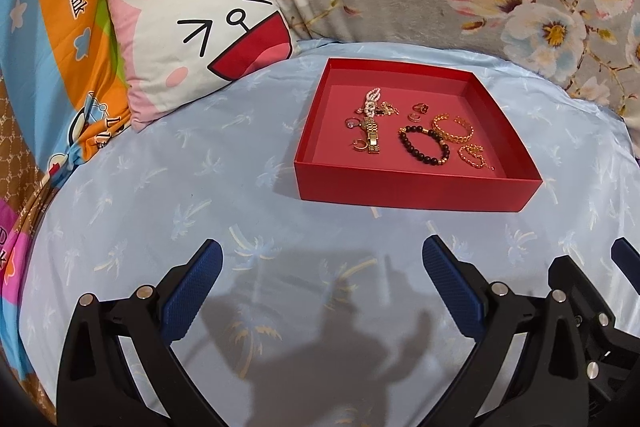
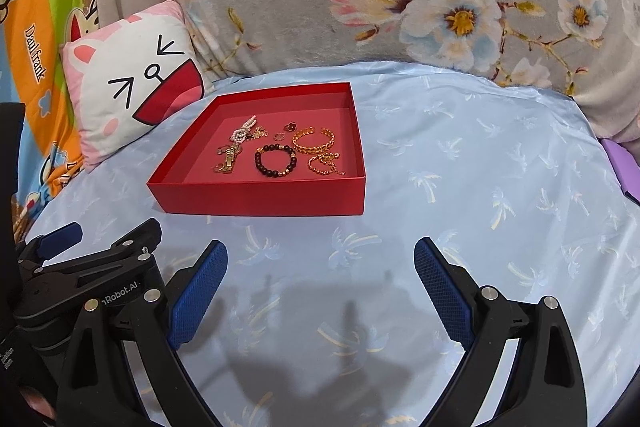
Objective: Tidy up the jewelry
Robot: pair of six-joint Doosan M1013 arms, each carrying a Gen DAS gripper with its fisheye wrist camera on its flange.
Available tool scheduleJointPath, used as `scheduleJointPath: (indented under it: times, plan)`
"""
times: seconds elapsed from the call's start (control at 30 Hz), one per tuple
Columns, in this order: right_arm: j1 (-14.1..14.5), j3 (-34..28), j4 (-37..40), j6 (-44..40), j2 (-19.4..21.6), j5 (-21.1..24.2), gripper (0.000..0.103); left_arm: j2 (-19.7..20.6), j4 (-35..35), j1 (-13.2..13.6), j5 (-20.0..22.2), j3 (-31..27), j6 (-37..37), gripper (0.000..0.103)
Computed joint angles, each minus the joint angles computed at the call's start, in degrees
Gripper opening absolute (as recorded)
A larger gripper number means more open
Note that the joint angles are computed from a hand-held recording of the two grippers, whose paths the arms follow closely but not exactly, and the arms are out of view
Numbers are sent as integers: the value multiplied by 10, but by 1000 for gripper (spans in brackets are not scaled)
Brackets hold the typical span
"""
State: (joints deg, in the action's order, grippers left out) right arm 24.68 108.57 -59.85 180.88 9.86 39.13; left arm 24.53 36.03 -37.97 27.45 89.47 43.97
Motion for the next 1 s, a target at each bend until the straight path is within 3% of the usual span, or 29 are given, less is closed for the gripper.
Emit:
scheduleJointPath:
  times: [1.0]
  plan:
    - [16,3,-12,17,-4,14,93,-14,11,1,-1,17,-27,98]
